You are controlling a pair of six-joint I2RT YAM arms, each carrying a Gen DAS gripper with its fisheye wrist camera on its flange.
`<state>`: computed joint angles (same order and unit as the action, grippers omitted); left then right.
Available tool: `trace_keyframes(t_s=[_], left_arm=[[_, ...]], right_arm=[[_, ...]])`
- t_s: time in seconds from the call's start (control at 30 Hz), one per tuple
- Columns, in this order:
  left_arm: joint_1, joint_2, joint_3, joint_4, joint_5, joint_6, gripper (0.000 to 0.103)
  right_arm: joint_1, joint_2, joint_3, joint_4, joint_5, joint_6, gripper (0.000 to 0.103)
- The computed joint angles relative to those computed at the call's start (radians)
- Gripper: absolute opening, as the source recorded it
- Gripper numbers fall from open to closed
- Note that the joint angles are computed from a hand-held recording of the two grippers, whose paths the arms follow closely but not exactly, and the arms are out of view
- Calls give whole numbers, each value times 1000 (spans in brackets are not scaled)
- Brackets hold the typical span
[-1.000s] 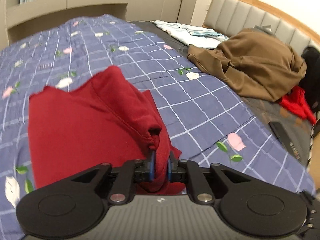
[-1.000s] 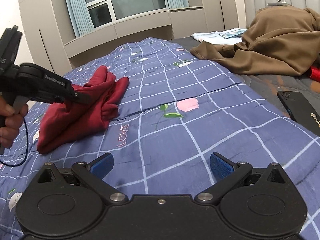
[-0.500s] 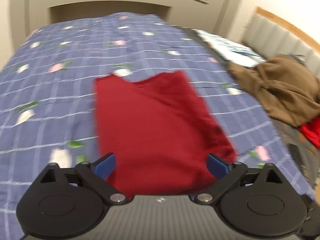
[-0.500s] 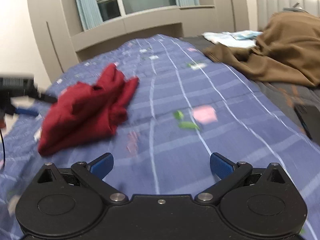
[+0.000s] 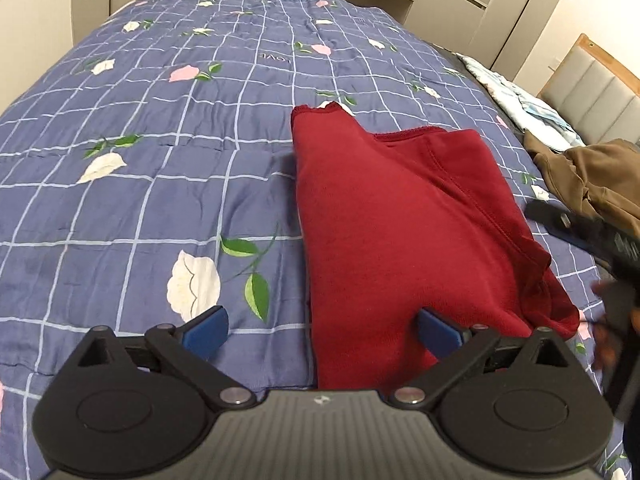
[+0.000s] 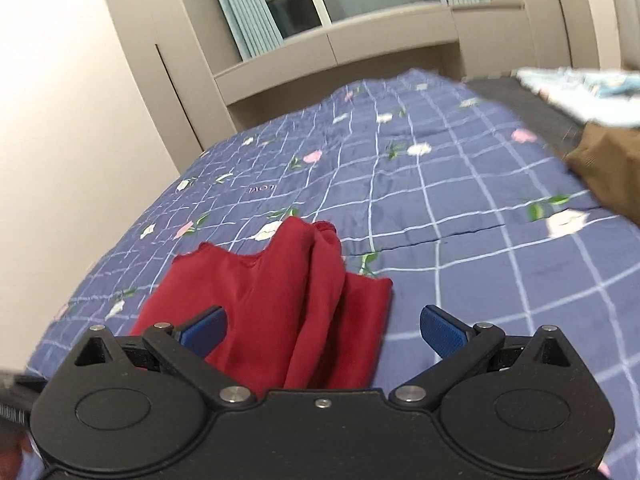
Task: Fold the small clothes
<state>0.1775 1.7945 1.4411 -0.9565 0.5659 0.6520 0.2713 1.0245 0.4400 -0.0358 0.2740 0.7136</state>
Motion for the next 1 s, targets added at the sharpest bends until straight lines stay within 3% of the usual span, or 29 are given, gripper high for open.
trace_keyframes(t_s=[0.07,0.17,0.3,0.5,0.57,0.67,0.73,0.8,0.87,1.0], left_arm=[[-2,11,0,0,2,10,102],[-6,23,-4,3,-1,18,102],[-2,38,-8,3,-2,15,102],[9,59,-2,-11,10,35,102],[9,63,0,-11,9,41,102],[9,63,-6,-4,8,44,101],[9,64,-9,1,6,46,101],[6,61,-13,4,1,48,101],[9,56,-8,-9,6,51,101],[25,55,4,-9,42,34,102]], right_arm=[[-80,46,-2,66,-116,-18,102],[-129,80,-20,145,-202,-7,102],[-121,89,-44,198,-204,9,91],[-100,108,-59,235,-166,23,42],[-87,80,-67,234,-137,17,15],[-8,32,-60,193,-12,-16,9],[24,41,-50,149,50,-5,8],[9,67,-55,117,40,38,10],[18,50,-68,94,67,61,30],[144,-28,-18,-73,266,74,65]])
